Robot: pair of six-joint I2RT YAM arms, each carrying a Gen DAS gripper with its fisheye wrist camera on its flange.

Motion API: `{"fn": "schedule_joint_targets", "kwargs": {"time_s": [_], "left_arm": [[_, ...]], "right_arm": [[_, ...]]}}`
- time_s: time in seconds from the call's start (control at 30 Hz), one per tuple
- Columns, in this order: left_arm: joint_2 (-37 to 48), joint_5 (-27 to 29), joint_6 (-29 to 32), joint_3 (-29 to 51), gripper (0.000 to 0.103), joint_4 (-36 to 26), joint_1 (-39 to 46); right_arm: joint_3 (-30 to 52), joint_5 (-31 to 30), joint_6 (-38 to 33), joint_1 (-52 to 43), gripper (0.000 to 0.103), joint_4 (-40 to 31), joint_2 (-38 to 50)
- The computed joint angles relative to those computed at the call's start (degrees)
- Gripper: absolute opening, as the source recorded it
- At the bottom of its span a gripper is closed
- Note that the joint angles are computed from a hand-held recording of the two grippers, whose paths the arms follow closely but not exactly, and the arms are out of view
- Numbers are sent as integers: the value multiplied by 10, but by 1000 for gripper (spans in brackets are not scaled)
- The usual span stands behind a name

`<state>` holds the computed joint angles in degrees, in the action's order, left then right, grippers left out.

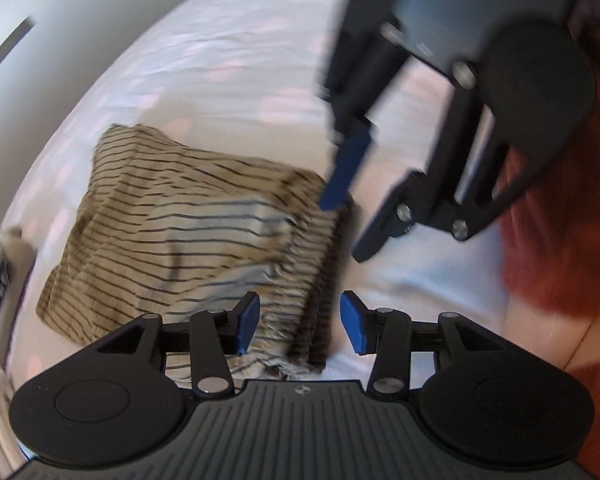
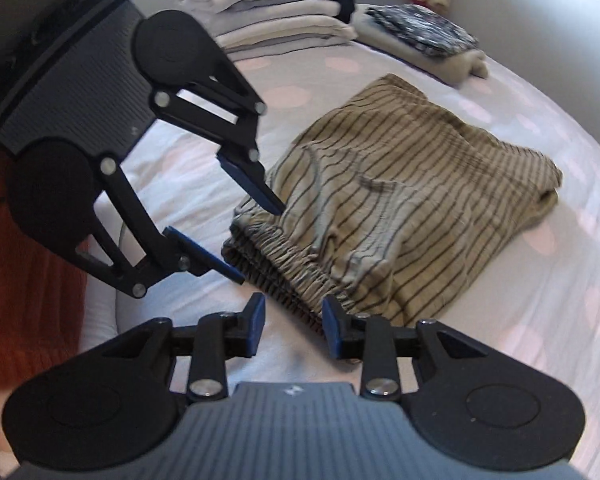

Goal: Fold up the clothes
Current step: 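Grasp the elastic waistband with the left tool while the right tool grasps beside it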

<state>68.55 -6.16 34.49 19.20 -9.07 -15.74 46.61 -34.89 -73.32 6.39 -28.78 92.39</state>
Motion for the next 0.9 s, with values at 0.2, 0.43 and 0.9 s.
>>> {"fn": "schedule_joint_targets", "kwargs": {"time_s": [0.2,0.43,0.9], "left_arm": [[81,9,47,-6,46,61,26],[177,48,83,4,51,119,72],[230,107,68,2,37,205,134]], "right_arm": [[9,49,-55,30,44,34,43],[15,63,-83,39,55,72,96],[-120,40,-95,35,42,382,112]]}}
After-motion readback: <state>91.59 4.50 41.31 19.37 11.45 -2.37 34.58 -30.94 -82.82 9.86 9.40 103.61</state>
